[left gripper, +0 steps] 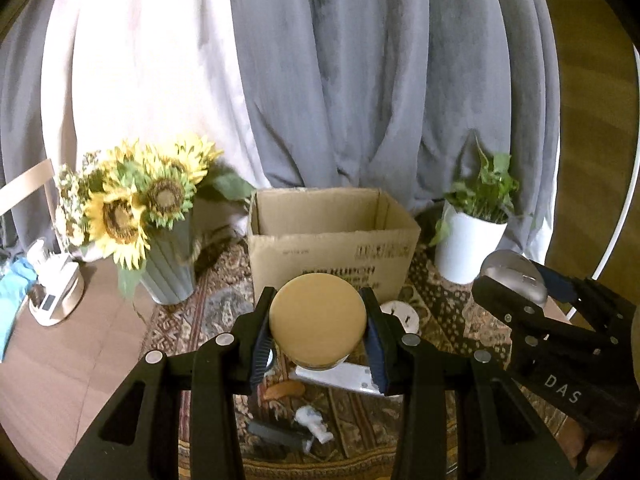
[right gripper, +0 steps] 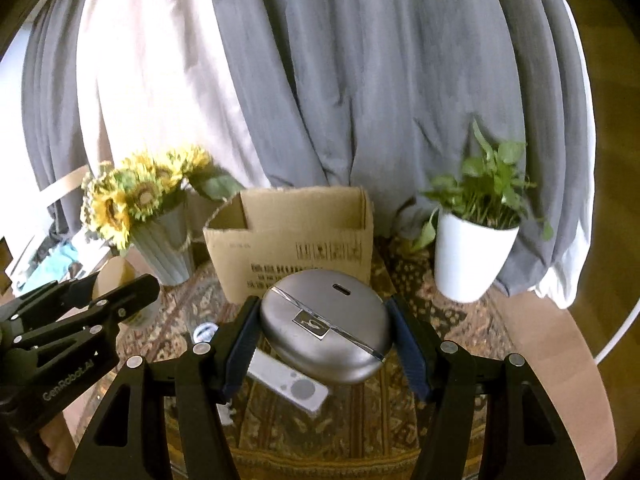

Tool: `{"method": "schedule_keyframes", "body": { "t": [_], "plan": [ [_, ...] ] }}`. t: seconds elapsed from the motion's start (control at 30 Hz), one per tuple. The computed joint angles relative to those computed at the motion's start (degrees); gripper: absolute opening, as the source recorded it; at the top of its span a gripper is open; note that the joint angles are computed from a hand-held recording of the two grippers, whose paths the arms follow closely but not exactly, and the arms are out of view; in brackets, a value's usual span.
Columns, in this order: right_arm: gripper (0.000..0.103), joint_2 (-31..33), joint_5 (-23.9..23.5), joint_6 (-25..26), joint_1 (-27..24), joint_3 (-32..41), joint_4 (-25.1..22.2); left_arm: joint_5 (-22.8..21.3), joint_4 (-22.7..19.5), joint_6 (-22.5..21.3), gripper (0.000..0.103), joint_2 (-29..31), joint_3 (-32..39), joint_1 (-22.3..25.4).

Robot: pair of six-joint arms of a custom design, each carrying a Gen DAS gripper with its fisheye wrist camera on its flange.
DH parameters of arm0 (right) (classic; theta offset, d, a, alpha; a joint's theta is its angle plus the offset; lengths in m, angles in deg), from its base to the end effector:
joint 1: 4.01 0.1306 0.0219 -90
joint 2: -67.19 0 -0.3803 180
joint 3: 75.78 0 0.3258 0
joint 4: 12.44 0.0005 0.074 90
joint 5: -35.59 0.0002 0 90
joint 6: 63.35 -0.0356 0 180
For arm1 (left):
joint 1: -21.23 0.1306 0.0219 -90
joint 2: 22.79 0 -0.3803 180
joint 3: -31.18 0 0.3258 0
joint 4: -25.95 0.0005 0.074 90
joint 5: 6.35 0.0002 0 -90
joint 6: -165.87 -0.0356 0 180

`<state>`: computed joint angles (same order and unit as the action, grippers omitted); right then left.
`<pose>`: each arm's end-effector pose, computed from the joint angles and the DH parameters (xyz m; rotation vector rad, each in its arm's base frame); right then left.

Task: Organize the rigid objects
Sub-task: 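Lift the jar with the left gripper while the right gripper carries the silver object over the box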

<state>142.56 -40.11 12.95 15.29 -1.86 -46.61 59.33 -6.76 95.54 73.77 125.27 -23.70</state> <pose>0.3236 0.1035 0.4270 0.0336 2.1707 0.0555 0.3482 -0.3274 0.4329 0.2321 2.1174 -0.2010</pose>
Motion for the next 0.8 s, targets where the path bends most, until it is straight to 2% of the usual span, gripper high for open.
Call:
{"method": "schedule_keyframes", "body": {
  "t": [0.33, 0.8],
  "plan": [
    [0.064, 3.37, -0.73, 2.87, -0.93, 4.79, 2.66, -3.43, 1.13, -5.0, 0.04, 1.99, 5.07, 1.37],
    [0.064, 11.15, -3.85, 6.28, -3.96, 12.35, 4.71, 2.07, -3.13, -5.07, 0.04, 9.86, 16.62, 5.98]
  ]
}}
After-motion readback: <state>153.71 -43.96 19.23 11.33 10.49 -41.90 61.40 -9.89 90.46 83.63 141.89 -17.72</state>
